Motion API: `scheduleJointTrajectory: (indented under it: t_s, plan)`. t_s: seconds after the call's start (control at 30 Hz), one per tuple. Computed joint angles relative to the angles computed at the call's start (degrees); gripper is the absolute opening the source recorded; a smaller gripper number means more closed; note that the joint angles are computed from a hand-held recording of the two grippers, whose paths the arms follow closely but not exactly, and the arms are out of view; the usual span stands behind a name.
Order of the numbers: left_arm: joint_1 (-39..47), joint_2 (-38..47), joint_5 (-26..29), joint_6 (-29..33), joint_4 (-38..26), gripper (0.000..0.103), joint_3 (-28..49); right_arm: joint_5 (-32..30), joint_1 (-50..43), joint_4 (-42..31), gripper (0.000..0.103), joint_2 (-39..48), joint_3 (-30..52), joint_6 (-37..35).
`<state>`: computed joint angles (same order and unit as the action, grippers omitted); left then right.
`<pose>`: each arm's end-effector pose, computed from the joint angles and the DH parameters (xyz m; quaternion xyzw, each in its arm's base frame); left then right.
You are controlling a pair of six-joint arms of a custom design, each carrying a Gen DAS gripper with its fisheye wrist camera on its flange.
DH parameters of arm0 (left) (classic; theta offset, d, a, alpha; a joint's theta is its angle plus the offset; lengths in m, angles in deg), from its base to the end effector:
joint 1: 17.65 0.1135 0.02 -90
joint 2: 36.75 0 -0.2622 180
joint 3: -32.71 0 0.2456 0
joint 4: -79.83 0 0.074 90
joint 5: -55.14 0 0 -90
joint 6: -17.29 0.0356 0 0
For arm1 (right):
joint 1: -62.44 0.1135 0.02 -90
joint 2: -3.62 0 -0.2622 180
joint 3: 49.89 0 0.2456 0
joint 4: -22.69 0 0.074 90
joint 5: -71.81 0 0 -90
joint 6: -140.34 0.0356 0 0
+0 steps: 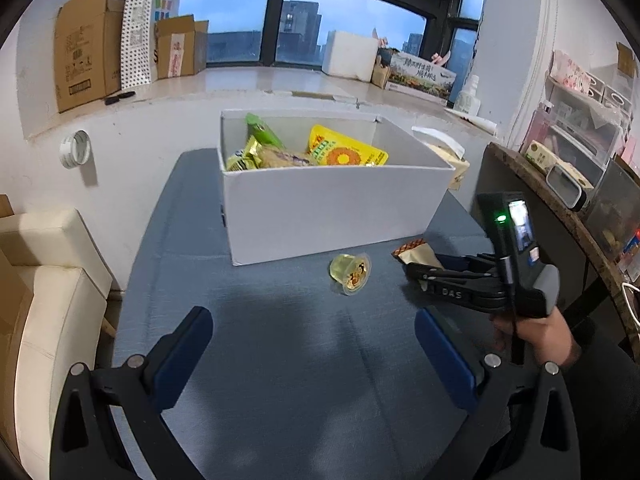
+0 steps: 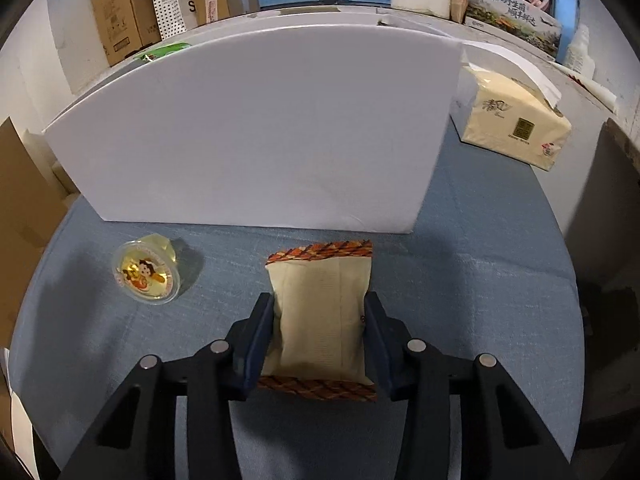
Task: Organize snacks
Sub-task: 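Carry the pastry pack toward the box with the right tool while the left grasps the jelly cup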
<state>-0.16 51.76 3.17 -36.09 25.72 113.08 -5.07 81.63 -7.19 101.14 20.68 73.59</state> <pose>0.2964 0.0704 0.2505 0.2296 0.8921 -0.1786 0.3458 0.3169 0.1017 0.1712 0.0663 0.9504 0.0006 0.3040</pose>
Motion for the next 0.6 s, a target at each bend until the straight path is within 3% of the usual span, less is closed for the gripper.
scheduleJointTrajectory:
  t_s: [0.27, 0.4, 0.53, 0.6]
  plan:
    - [-10.90, 6.71, -7.95, -7.13, 7.39, 0.103, 0.33, 0.56, -0.96, -1.03, 0.048, -11.74, -8.27, 1.36]
    - [-17.09, 10.54, -13.93, -11.78, 13.05, 0.103, 0.66, 3.04, 0.24, -5.25, 0.048, -20.97, -11.74, 3.35]
    - [-20.89, 16.11, -16.37, -15.22, 14.65, 0.103, 3.67, 4.98, 2.00, -9.68, 0.048, -29.17, -14.31, 5.54]
    - [-22.64, 17.79, -20.15, -17.32, 16.67, 0.103, 3.99, 6.34, 3.43, -11.90, 0.048, -31.98, -15.01, 7.07]
